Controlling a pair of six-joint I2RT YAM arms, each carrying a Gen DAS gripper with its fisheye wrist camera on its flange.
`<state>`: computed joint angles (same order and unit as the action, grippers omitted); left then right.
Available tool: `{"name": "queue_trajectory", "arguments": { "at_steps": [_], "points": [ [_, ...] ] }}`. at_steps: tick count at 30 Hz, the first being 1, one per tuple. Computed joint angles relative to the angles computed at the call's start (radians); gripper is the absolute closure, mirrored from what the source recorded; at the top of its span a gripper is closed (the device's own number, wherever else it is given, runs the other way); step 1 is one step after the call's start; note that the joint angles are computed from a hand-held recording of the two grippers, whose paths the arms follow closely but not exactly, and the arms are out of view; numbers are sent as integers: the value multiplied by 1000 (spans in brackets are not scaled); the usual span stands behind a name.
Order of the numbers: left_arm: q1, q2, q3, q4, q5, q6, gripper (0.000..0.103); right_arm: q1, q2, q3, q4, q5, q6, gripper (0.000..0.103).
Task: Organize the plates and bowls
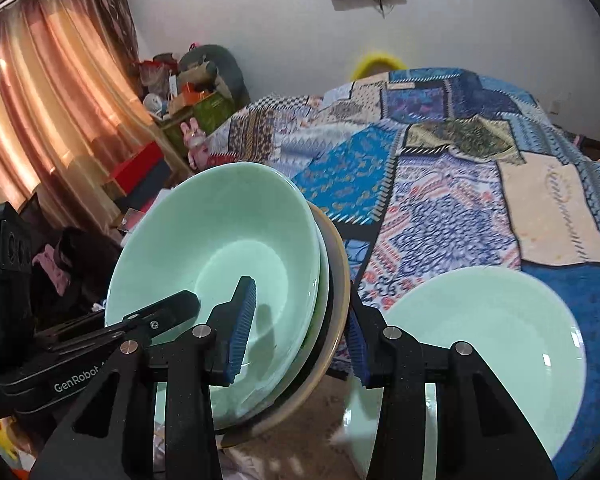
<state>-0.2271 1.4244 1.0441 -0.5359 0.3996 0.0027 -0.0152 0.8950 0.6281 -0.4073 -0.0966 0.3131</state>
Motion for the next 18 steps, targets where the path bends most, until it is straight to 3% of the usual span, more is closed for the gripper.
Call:
{"name": "queue_trajectory", "arguments": {
  "at_steps": [10,18],
  "points": [
    [-122,-39,46,-32,-39,-47,67,-169,-129,3,-106,-79,-78,64],
    [-242,-48,72,-37,-90,-90,67,-379,-220,-2,-204,-204,-181,64]
  ]
}}
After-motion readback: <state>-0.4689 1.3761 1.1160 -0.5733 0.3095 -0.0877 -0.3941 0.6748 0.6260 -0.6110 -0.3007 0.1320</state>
